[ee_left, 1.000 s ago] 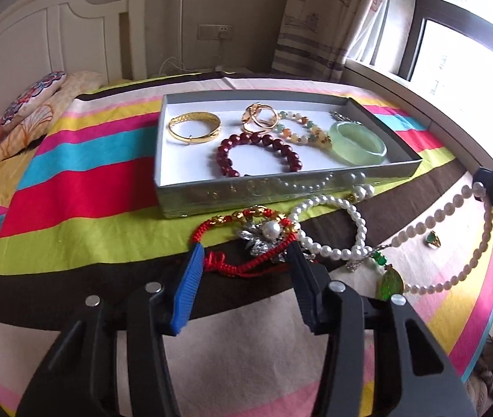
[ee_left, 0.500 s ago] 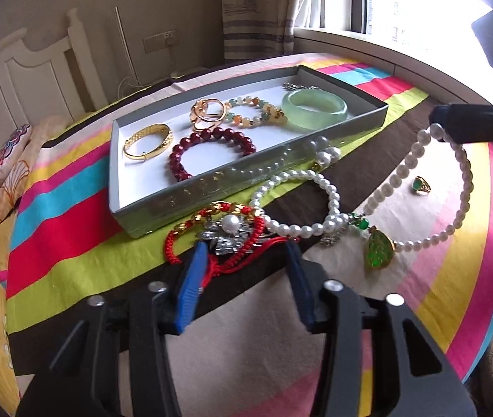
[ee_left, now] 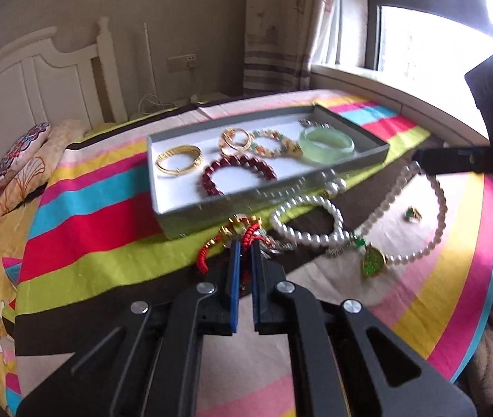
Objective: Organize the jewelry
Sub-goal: 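Lift the necklace and red bracelet into the tray and open both tools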
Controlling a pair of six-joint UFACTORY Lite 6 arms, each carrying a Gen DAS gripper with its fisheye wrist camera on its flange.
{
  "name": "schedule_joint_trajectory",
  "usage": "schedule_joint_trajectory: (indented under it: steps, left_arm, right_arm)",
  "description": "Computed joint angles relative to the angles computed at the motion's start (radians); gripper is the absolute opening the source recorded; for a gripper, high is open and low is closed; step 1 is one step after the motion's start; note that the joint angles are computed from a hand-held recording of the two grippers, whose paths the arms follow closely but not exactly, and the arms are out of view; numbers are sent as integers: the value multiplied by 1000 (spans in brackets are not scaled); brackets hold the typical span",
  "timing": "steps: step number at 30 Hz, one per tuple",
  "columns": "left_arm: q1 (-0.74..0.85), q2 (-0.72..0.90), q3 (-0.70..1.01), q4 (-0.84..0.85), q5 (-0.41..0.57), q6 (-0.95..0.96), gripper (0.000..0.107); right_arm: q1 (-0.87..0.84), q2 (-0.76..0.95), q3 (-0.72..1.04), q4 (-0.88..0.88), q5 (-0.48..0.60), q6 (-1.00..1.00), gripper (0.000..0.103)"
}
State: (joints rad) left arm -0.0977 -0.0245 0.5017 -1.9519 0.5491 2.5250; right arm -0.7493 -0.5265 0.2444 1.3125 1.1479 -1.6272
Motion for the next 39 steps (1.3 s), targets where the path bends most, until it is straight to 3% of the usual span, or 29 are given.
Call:
schedule_joint_trajectory:
  steps: [12, 21, 30, 39]
  left_arm:
    - [-42, -166, 158, 295, -34, -404, 5]
    - [-116, -242, 179, 360, -88, -482, 5]
    - [-157, -229, 227, 398, -123, -527, 6]
    - [-254, -61, 390, 430, -252, -594, 6]
  right_arm:
    - [-33, -119, 97, 23, 73, 104, 9]
    - [-57, -175, 254, 57, 124, 211, 10]
    - [-5, -149, 436, 74, 73, 294, 9]
    - [125, -11, 609, 56, -121, 344, 9]
